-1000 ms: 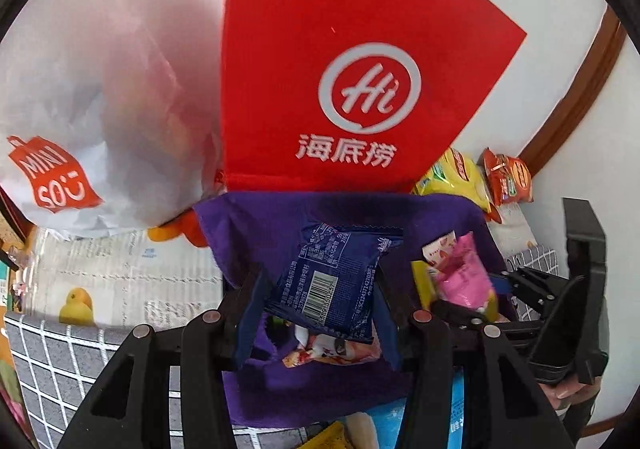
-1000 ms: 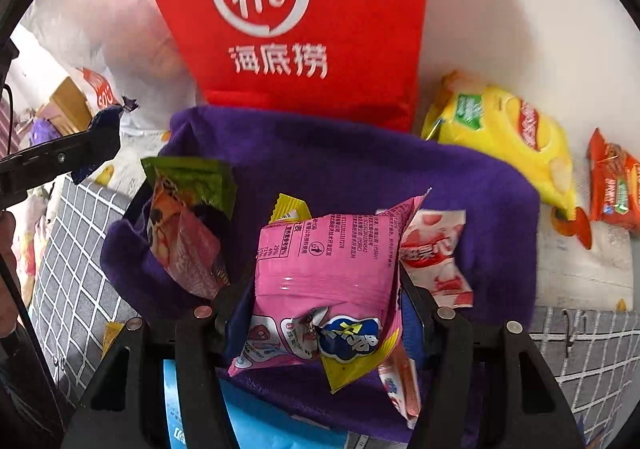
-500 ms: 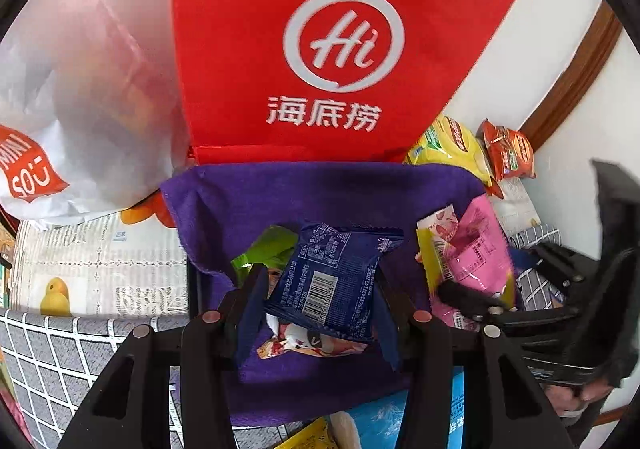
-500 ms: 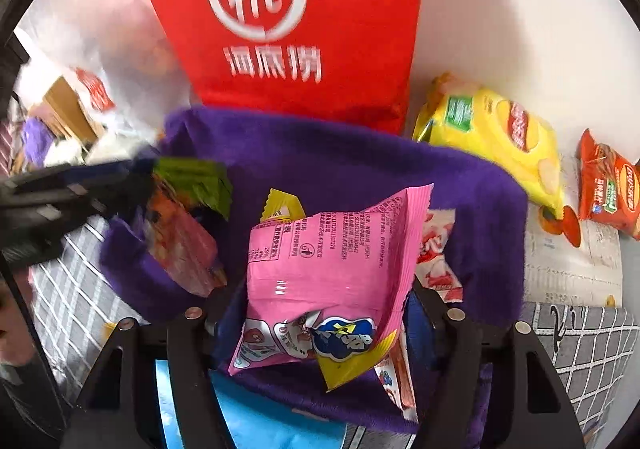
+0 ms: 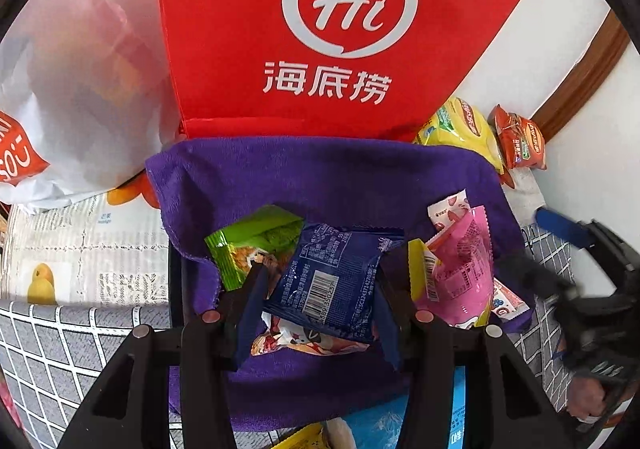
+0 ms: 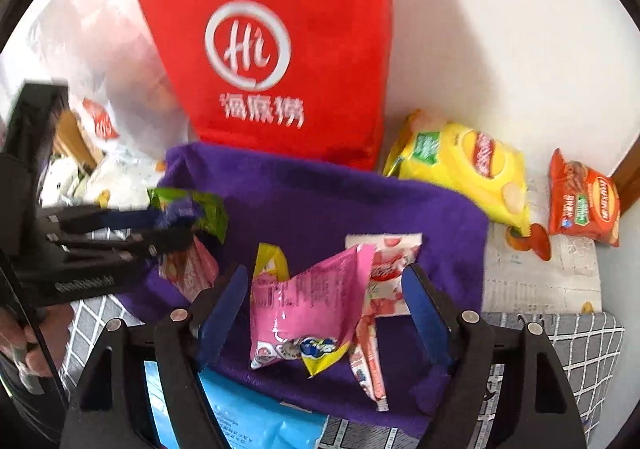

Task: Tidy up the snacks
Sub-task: 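Open the right tool to drop the pink bag on the towel while the left drops the blue packet, then withdraw both open tools from the towel back to the snack pile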

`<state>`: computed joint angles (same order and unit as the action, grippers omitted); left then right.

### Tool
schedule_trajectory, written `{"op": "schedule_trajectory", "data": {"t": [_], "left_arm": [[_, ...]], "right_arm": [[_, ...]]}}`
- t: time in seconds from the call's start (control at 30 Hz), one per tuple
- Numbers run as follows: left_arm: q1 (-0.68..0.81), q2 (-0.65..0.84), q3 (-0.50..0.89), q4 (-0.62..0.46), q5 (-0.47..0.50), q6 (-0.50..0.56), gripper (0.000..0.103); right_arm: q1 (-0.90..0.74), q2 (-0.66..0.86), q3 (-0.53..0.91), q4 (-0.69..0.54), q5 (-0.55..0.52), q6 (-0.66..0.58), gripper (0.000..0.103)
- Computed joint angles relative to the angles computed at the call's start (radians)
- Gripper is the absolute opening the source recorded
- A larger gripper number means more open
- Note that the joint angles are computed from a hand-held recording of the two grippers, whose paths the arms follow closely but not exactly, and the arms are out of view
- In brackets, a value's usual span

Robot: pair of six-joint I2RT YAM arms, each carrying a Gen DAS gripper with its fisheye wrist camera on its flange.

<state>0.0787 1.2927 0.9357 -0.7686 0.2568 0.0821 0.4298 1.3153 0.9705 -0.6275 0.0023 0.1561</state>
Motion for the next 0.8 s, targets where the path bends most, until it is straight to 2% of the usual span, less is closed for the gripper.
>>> {"op": "schedule_trajectory", "data": {"t": [0.13, 0.33, 0.4, 0.57, 0.8], "left_arm": [[-0.001, 0.015, 0.003, -0.004, 0.003, -0.004, 0.049], [-0.006, 0.024, 0.015, -0.023, 0.017, -0.005, 0.051], [-0.013, 0.023, 0.022, -0.033, 0.026, -0.001, 0.062], [-0.047, -0.03, 0.02, -0.035, -0.014, 0.0, 0.073], [-0.048, -0.092, 0.046, -0.073, -0.016, 0.017, 0.076]], "right_arm": [[-0.054, -0.062, -0.012, 0.009, -0.031, 0.021, 0.079], [-0.099, -0.062, -0.005, 0.014, -0.054, 0.042, 0.079], [-0.101, -0.062, -0.005, 0.015, -0.056, 0.049, 0.079], [-0.084, -0.078, -0.006, 0.017, -0.043, 0.053, 0.079], [-0.042, -0.143, -0.026, 0.048, 0.005, 0.071, 0.079]]}}
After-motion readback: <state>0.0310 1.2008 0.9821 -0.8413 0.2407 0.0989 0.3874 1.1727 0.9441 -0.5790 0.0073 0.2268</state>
